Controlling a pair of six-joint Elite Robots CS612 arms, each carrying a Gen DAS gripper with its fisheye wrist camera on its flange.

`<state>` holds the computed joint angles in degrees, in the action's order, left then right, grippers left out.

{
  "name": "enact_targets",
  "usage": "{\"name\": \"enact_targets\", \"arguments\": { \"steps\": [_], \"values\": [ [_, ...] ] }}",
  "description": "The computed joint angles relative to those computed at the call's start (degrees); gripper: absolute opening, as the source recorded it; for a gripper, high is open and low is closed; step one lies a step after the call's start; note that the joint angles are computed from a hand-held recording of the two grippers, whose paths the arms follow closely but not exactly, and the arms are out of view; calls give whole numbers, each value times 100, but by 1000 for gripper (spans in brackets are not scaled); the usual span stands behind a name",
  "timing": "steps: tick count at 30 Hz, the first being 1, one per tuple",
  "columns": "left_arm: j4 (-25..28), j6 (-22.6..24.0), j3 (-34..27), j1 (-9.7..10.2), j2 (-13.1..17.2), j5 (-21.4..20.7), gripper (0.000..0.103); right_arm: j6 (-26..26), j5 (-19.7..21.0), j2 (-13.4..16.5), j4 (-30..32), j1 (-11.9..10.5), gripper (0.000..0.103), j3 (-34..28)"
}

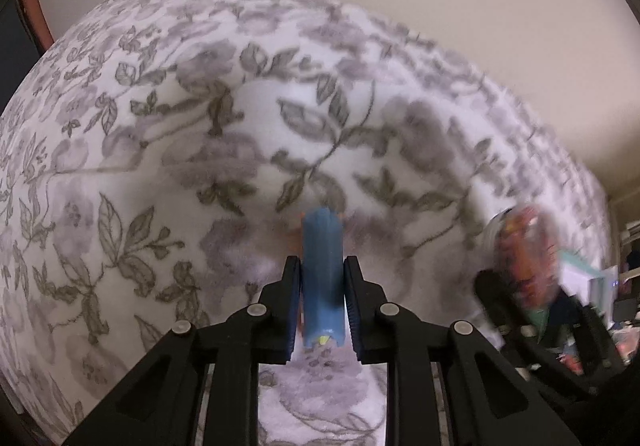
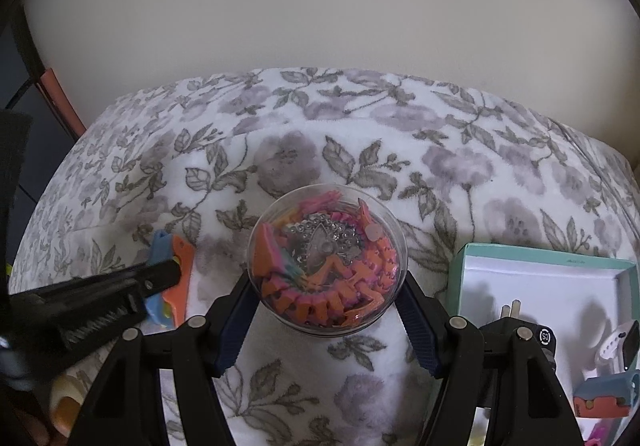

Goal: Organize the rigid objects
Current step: 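Lift and carry the toy phone and hair-tie container over the tray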

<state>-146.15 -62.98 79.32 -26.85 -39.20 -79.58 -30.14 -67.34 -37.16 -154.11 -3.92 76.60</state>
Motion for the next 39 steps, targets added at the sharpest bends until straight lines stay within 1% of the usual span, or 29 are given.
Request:
{"name": "enact_targets", "arguments": {
  "steps": [2, 6, 10, 13, 14, 17, 20, 24, 30, 33, 39],
  "values": [
    [-84, -57, 10, 15, 48, -108, 23, 1, -2, 2, 3, 3, 71, -4],
    [60, 18, -46, -29, 73, 37, 23, 12, -9, 2, 7, 5, 71, 0],
    [50, -3, -56, -27, 84, 16, 23, 6, -33, 10, 45, 11, 71, -19],
    [-51, -85, -33, 1, 71, -106, 22, -16, -30, -4, 41, 9, 71, -6],
    [-169, -77, -2, 7, 55, -144, 22, -21, -16, -16, 23, 4, 71, 7],
    [-286, -23, 57, 14, -41, -71, 22, -51, 41, -93, -26, -30, 71, 81],
    [-416, -17, 110, -27, -144, 32, 22, -63, 44, -210, -111, -82, 71, 193],
    [-602, -12, 146, -106, -272, 60, 22, -76, 37, -413, -220, -174, 71, 384],
    [-839, 9, 190, -276, -441, 104, 22, -110, 33, -766, -245, -355, 71, 699],
    [-943, 136, 180, -371, -494, 62, 23, -178, -125, -944, -255, -442, 71, 872],
    [-1202, 218, 222, -556, -534, -197, 22, -201, -445, -1145, -47, -631, 71, 1066]
  ]
}}
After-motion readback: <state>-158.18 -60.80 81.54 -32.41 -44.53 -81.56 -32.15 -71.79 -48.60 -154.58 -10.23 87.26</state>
